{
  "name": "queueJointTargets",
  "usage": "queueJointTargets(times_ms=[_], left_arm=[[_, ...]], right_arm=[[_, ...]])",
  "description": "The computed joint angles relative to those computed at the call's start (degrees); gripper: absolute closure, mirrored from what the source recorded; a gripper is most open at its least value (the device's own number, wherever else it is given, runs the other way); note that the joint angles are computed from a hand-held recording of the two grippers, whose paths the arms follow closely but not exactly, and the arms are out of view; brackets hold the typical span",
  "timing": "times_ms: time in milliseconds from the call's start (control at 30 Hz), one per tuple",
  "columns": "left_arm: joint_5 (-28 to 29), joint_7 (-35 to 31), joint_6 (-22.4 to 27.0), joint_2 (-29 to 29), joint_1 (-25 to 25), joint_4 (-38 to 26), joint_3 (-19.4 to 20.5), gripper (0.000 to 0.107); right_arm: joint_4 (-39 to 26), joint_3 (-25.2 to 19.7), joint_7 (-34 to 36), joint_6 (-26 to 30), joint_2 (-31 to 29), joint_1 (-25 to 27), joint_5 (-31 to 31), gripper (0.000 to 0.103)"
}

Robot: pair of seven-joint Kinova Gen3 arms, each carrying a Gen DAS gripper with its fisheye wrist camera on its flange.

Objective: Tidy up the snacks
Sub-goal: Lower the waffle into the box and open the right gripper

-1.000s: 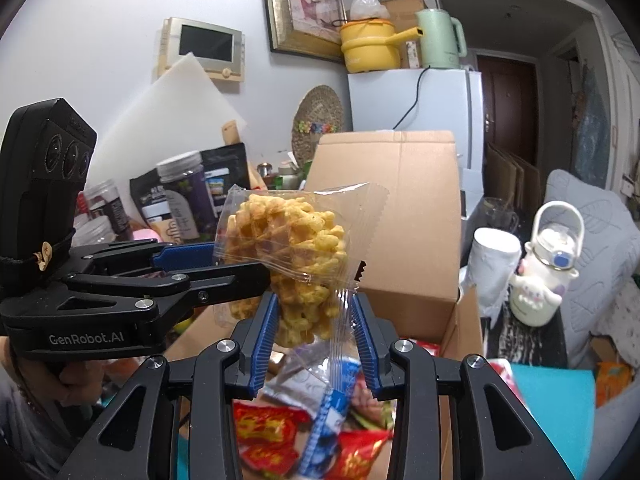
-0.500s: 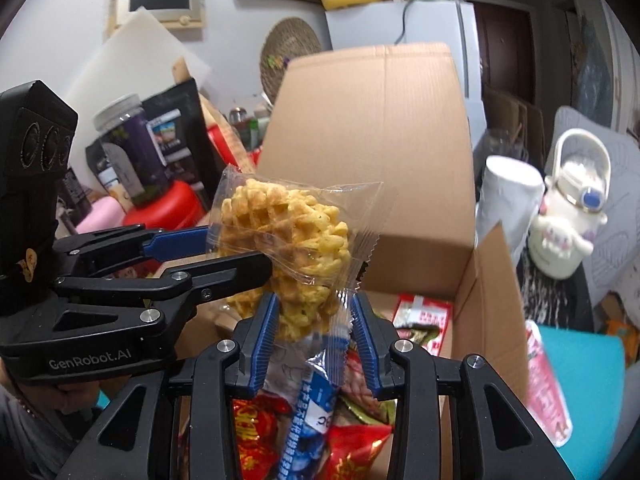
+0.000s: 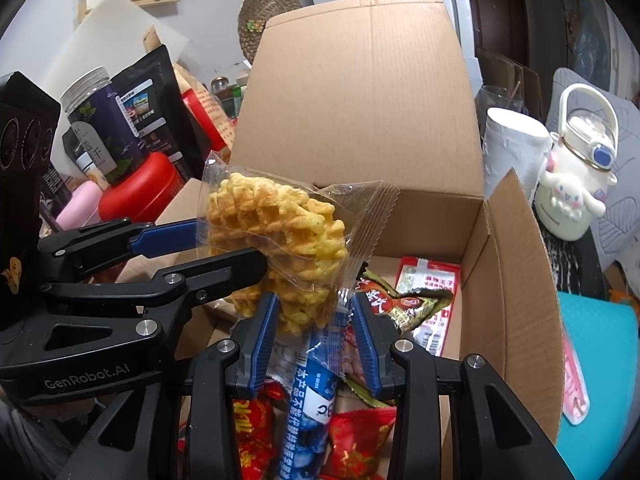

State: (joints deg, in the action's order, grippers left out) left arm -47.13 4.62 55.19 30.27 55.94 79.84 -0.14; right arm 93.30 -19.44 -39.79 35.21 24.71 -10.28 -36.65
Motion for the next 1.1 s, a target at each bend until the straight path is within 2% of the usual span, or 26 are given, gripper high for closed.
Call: queueJointTargets(times_ms=[133, 200, 233, 433, 500, 600, 867, 1100], left_arm=[[0.86, -0.26, -0.23, -0.11, -0.54, -0.02, 0.20, 0.057], [1.34, -0.66, 1.39, 0.36, -0.44, -1.02, 0.16, 0.047], [1.54, -0.91, 2.22, 0.62, -0.39, -1.52, 0.15, 0.046], [2.45, -2.71, 5.03, 1.30, -0.18, -3.52, 0.32, 0.045], [2.26, -3.53, 8.26, 2.37, 0.69, -5.63, 0.03, 0.045], [1.33, -4.68, 13.56, 3.86, 2.34, -8.83, -0.60, 0.045], [0.21, -2.11, 17.03, 3.41, 3.53, -9.08, -0.51, 0.045], [-1.51, -2.30, 22.35, 3.34, 5.91, -11.82, -0.27, 0.045]], right_arm=[[-0.21, 0.43, -1.02, 0.30, 0.06, -0.46, 0.49, 0.063], [-0.24, 0.74, -1.64, 0.11, -0.06, -0.82, 0.95, 0.060], [-0.35, 0.99, -2.22, 0.14, -0.08, -1.10, 1.30, 0.059], [0.18, 1.07, -3.32, -0.42, -0.68, -1.27, 2.08, 0.059], [0.76, 0.80, -3.04, -1.00, -1.14, -1.07, 2.09, 0.058], [1.89, -0.13, -1.59, -2.00, -2.13, 0.04, 0.81, 0.051], [4.13, 0.20, -0.52, -3.53, -4.72, 0.14, -1.38, 0.051], [6.92, 0.05, 1.78, -5.29, -9.07, 0.55, -3.66, 0.051]])
